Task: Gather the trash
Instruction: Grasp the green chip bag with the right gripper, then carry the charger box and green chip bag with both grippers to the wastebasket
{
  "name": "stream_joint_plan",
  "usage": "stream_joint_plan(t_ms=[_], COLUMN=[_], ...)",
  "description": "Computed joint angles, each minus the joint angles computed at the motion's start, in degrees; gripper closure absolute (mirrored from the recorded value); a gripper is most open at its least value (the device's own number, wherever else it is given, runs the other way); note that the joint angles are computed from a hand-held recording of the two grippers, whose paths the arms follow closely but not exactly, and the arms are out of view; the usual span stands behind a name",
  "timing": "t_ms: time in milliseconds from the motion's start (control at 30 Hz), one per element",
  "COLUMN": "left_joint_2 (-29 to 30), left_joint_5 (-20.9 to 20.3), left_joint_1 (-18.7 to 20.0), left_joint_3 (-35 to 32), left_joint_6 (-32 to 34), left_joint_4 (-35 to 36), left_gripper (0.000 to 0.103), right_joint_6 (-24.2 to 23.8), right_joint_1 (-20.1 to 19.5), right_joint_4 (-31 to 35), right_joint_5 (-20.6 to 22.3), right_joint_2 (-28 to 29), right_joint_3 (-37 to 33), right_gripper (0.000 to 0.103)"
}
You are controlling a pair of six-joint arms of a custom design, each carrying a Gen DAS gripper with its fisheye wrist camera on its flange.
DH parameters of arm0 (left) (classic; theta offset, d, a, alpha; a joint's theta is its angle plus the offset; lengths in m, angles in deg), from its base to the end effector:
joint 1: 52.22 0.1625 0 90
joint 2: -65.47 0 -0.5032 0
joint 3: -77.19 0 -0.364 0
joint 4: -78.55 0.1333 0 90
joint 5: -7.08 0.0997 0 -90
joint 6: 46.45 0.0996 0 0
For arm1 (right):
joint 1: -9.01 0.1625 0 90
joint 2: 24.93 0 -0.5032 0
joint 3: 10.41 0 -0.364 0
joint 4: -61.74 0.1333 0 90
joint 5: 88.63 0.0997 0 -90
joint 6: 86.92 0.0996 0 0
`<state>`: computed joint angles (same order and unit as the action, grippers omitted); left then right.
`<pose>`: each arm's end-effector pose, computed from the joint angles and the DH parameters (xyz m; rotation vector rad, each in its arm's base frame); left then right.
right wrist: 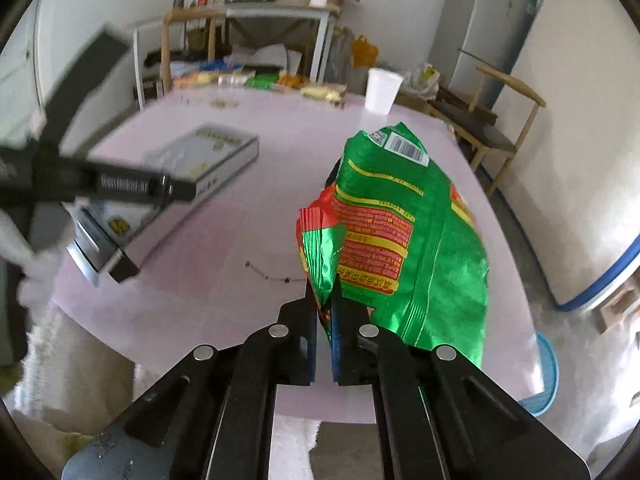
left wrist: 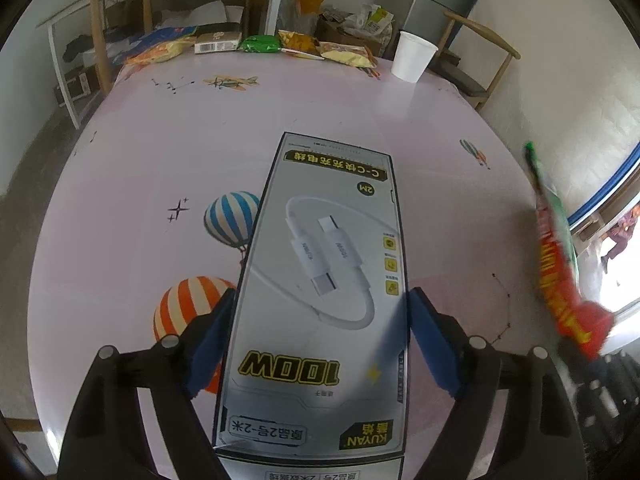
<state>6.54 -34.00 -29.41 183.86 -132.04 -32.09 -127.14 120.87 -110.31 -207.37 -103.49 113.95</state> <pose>-0.4386 -0.4105 0.2204 -0.1212 2.3576 -0.9044 0.2601 -0.4189 0.3833 1.0950 -2.2207 0.6964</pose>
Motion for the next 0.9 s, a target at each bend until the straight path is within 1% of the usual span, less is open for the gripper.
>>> stream_joint_plan(t_ms=[67, 233, 300, 433, 600, 900], left_joint_2=[-0.49, -1.55, -1.80, -2.62, -2.73, -2.03], left_joint_5=[0.33, 1.65, 2.09, 3.22, 4.44, 6.02], left_joint_1=[-0.46, -1.95, -2.52, -3.79, -4.92, -6.01], left_joint_3=[0.43, 1.08, 1.28, 3.09, 3.09, 1.47], left_joint_6=[-0.65, -2.02, -2.06, 0.07, 2.64, 6.13], left_joint_4=[-0.52, -1.73, -2.59, -9.08, -13.10, -15.68], left_gripper=[0.021, 0.022, 0.022, 0.022, 0.022, 0.021], right_joint_6=[2.28, 5.40, 5.98, 5.75, 5.43, 4.74], right_joint_1=[-0.61, -1.34, -1.67, -1.35, -0.73, -0.74], right_joint_4=[3.60, 6.87, 7.46, 5.88, 3.37, 0.81], right_joint_5=[2.68, 6.59, 7.63, 7.94, 8.21, 9.65], right_joint_2=[-2.11, -5.38, -5.72, -6.12, -5.65, -6.16], right_joint_3=[-1.46, -3.46, -4.27, -4.54, -5.16, -5.34], right_gripper=[0.100, 0.100, 0.100, 0.100, 0.100, 0.100])
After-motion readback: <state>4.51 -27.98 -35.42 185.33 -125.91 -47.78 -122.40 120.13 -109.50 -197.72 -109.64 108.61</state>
